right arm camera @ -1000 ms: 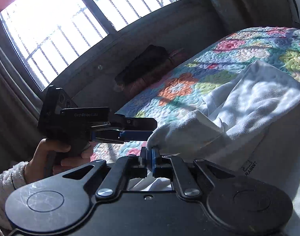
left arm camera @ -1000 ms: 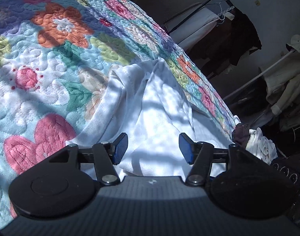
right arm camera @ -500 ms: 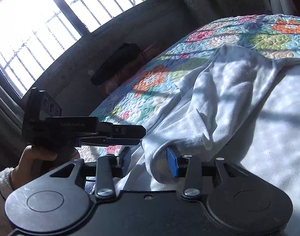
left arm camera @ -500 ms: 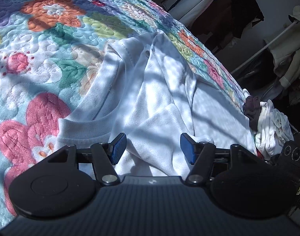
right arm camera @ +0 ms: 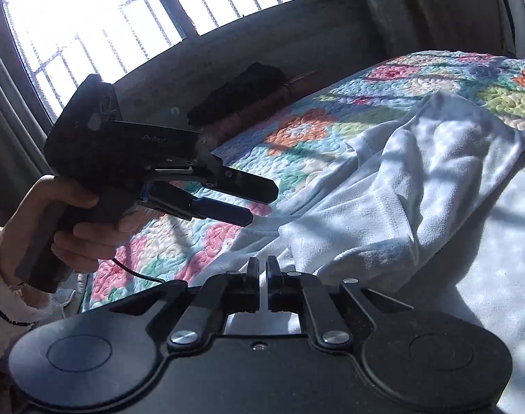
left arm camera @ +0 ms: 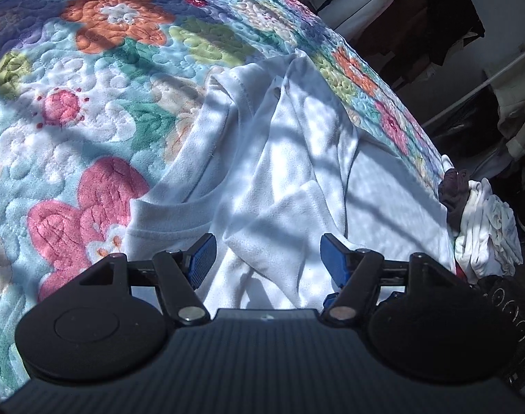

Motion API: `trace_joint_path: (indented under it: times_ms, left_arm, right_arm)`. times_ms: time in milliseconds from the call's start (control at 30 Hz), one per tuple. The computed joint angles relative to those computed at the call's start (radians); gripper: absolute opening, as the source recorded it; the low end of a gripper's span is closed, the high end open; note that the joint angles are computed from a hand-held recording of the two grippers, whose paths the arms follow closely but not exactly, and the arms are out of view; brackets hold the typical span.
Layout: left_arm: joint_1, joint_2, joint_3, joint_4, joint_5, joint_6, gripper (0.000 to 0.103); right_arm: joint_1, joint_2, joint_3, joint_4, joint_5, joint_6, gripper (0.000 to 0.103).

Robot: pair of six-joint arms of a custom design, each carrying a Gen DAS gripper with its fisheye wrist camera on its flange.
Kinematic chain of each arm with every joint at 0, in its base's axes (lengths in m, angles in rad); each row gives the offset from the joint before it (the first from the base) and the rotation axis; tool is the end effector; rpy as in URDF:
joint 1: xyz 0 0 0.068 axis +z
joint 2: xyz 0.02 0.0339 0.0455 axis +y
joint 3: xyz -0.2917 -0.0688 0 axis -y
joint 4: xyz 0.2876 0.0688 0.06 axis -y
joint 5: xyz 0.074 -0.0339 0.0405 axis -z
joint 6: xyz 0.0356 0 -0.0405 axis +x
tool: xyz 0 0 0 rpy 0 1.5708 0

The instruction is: Fold clothes

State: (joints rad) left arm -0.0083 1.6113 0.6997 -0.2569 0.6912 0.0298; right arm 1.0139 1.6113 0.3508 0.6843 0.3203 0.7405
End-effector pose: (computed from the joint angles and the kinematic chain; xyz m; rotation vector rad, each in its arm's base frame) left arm 0.2949 -0.0251 0.1210 0.2393 2.5847 -0.9264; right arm 0.1507 0.2209 0.0907 -0.1080 2.1916 0.6866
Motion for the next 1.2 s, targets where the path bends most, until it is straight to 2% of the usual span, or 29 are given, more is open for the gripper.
trace_joint_path:
  times_ms: [100,133,200,233,267,333,367,400,433,467,500,533,567,667,733,833,867,933,1000,1033,1167,1200]
  left_arm:
    - [-0.013,0.016,-0.014,-0.001,0.002,0.009,0.066]
    - [-0.018,0.016,-0.021,0.002,0.003,0.013,0.064]
    - [-0.024,0.019,-0.034,0.016,0.013,0.008,0.061]
    - [-0.025,0.022,-0.040,0.026,0.021,0.003,0.054]
    - [-0.028,0.025,-0.046,0.037,0.026,0.000,0.050]
    - [-0.038,0.023,-0.061,0.067,0.017,-0.003,0.032]
    - [-0.041,0.020,-0.069,0.083,0.010,-0.005,0.029]
    - [-0.043,0.020,-0.073,0.089,0.004,-0.006,0.025]
    - [-0.041,0.022,-0.072,0.087,0.000,-0.007,0.025]
    - [-0.035,0.024,-0.069,0.077,0.002,-0.008,0.025]
    - [-0.027,0.027,-0.062,0.059,0.005,-0.007,0.026]
    - [-0.017,0.028,-0.056,0.040,0.008,-0.002,0.027]
    - [-0.007,0.025,-0.053,0.025,0.014,0.007,0.030]
    - [0.027,-0.008,-0.061,0.009,0.034,0.023,0.039]
    - [0.052,-0.036,-0.067,0.002,0.049,0.019,0.044]
    - [0.089,-0.078,-0.082,0.004,0.073,-0.008,0.053]
    - [0.087,-0.107,-0.098,0.013,0.042,-0.013,0.053]
    - [0.056,-0.173,-0.132,0.021,-0.076,0.003,0.053]
    - [0.044,-0.202,-0.155,0.028,-0.119,0.016,0.053]
    - [0.052,-0.207,-0.161,0.030,-0.116,0.011,0.053]
    - [0.179,-0.155,-0.149,0.056,0.069,-0.093,0.053]
    - [0.189,-0.155,-0.154,0.071,0.085,-0.114,0.053]
  right_arm:
    - [-0.004,-0.048,0.020,-0.148,0.141,0.148,0.024]
    - [0.012,-0.063,0.058,-0.283,0.230,0.230,0.028]
    - [0.046,-0.053,0.110,-0.455,0.373,0.406,0.036]
    - [0.055,-0.051,0.104,-0.453,0.395,0.445,0.040]
    - [0.045,-0.047,0.079,-0.388,0.362,0.453,0.047]
    - [0.016,-0.015,0.051,-0.278,0.285,0.459,0.061]
    - [-0.003,0.011,0.050,-0.237,0.242,0.457,0.061]
    - [0.002,0.032,0.055,-0.227,0.258,0.458,0.060]
    - [0.007,0.052,0.062,-0.218,0.275,0.459,0.043]
    - [0.015,0.058,0.073,-0.234,0.273,0.403,0.014]
    - [0.020,0.060,0.112,-0.322,0.272,0.342,0.014]
    - [0.044,0.067,0.143,-0.386,0.320,0.294,0.014]
    - [0.068,0.068,0.152,-0.401,0.364,0.251,0.014]
    - [0.108,0.032,0.097,-0.253,0.388,0.134,0.014]
    - [0.120,0.008,0.056,-0.135,0.325,0.028,0.014]
    - [0.136,0.010,0.075,-0.143,0.232,-0.082,0.014]
    - [0.147,0.019,0.094,-0.176,0.224,-0.107,0.014]
    - [0.189,0.058,0.153,-0.275,0.283,-0.166,0.014]
    - [0.201,0.091,0.202,-0.358,0.300,-0.184,0.014]
    - [0.197,0.092,0.202,-0.357,0.286,-0.178,0.014]
    - [0.208,0.035,0.160,-0.346,0.252,-0.140,0.015]
    - [0.224,0.010,0.146,-0.370,0.254,-0.118,0.015]
